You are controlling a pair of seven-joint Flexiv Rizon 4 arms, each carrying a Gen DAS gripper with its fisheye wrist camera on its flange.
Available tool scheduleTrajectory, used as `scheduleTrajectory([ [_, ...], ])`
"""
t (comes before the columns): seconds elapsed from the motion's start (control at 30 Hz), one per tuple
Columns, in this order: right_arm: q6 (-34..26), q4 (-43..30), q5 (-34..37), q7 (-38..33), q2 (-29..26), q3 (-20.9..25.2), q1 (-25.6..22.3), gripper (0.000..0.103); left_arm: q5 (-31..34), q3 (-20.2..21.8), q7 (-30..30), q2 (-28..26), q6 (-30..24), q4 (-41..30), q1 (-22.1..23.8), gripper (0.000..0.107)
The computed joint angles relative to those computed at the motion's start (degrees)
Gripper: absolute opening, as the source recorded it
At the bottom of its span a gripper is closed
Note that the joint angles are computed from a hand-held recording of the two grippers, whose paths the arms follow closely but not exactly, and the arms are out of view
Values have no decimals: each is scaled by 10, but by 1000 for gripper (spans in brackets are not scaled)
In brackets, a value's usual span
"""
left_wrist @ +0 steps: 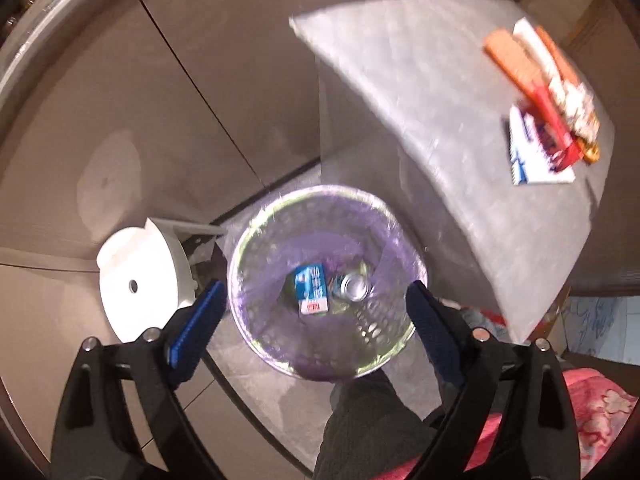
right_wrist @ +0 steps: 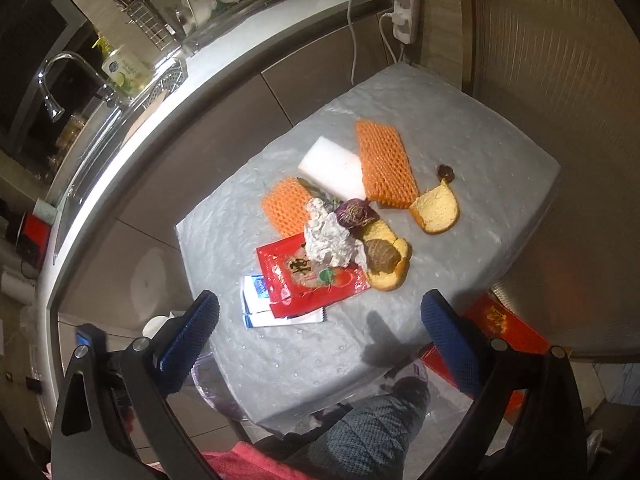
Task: Collect trash
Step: 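Grasp an orange foam net with the right tool while the left tool grasps another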
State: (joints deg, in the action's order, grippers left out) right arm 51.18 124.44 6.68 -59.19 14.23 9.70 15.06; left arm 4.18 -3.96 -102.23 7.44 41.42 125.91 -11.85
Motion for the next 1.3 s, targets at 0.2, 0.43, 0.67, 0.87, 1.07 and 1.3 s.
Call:
scheduleTrajectory([
  [0.2, 24, -54, 28, -144, -73, -42, -6, 100, 67, -55, -129, 4, -11, -121, -9, 95],
  [0.43, -1, -155, 66, -291, -211, -46, -48, 100, 172, -97, -244, -110, -90, -311, -61, 95],
  [0.67, -70, -233, 52, -343, -321, -19, -85, 87, 203, -74, -295, -177, -170, -405, -126, 95],
  [0.87, -107, -255, 104, -382, -336, -1, -123, 31, 177, -39, -304, -207, -171, -427, -154, 95],
  [1.07, -115, -265, 164, -422, -312, 1, -151, 11, 106, -24, -265, -281, -140, -463, -145, 95],
  [1.3, -135, -271, 237, -460, -265, -13, -176, 11, 13, -13, -216, -386, -103, -516, -134, 95],
])
